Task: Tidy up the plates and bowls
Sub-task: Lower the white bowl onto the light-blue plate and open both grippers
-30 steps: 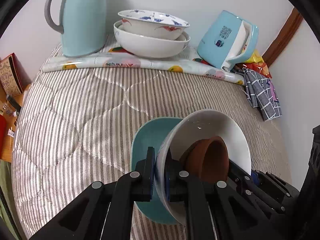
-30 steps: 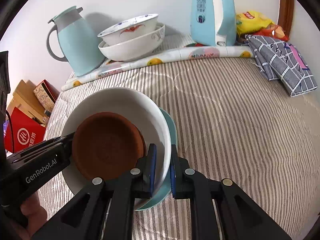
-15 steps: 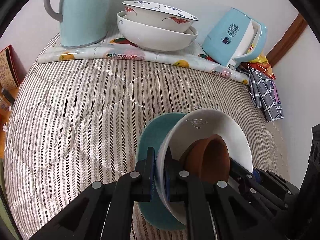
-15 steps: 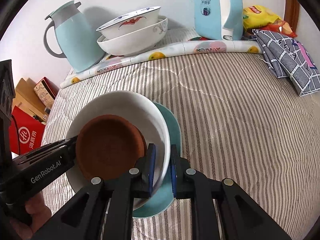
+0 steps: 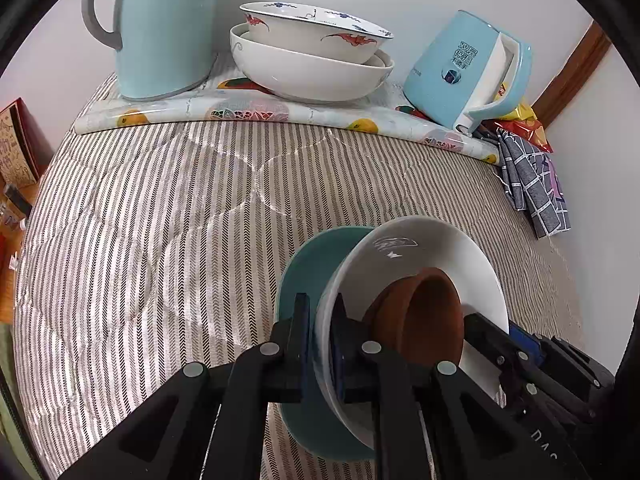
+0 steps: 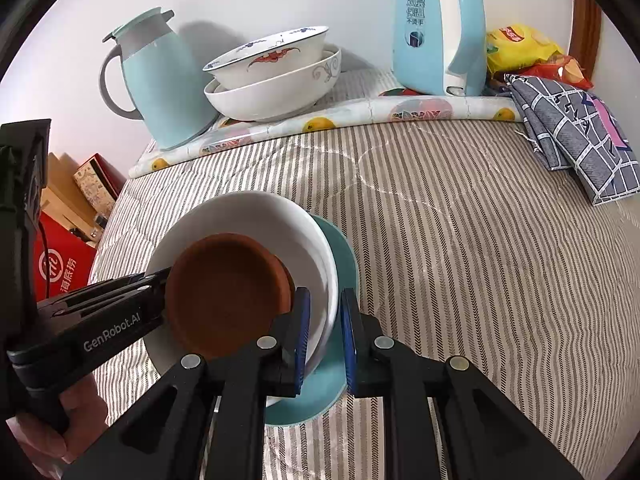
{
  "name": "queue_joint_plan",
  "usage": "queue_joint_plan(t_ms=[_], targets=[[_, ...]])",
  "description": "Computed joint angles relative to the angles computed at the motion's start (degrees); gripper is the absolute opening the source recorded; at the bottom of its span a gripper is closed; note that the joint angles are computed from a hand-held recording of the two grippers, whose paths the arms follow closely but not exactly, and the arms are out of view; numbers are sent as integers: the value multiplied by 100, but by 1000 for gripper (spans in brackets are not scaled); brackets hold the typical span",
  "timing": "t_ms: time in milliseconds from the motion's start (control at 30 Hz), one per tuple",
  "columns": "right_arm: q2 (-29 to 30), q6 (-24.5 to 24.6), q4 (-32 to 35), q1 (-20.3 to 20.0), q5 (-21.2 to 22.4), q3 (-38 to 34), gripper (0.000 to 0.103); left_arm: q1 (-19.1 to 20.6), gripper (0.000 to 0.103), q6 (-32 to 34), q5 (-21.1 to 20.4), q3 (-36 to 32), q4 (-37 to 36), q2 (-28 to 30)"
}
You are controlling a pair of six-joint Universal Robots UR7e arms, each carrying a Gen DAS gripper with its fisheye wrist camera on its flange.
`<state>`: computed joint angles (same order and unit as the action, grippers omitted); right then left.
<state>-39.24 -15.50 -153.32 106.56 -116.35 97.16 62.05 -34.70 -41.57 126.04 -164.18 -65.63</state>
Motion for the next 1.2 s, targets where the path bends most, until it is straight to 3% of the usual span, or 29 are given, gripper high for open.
queue_joint_plan(t_ms=[200,433,500,567,733,800,900,967,1067,1200], targets=[[-69,32,-24,-33,10,87,25,-93,15,-76,115,55,152,-108],[-249,-45,-109,-8,59,259,28,-347,18,-198,252,264,278,-352],[-329,-66,-137,0,72,333,36,-487,28,-316,375,352,383,-434],[-450,-81,-268,26,51,468,40,-647,29,-424,520,448,498,-507],[-832,-165,-614,116,-84,817,47,-1085,31,-917,751,677,867,-709],[-994,-222,-760,154,-171,944,55,-1340,41,-1200,926,785,1050,-775],[-1318,-267,-936,185,-225,1192,65,-1755,47,-1883,1357,910,1570,-834],[-1526,-381,-1137,208,-390,1402,68,-1983,50,-2110,1421,972,1749,-865],[-1799,-550,-1273,242,-617,1648,69,-2351,57,-2663,1520,1035,2165,-881],[-2218,-595,-1423,181,-598,1961,69,-2804,64,-3445,1637,1013,2865,-759]])
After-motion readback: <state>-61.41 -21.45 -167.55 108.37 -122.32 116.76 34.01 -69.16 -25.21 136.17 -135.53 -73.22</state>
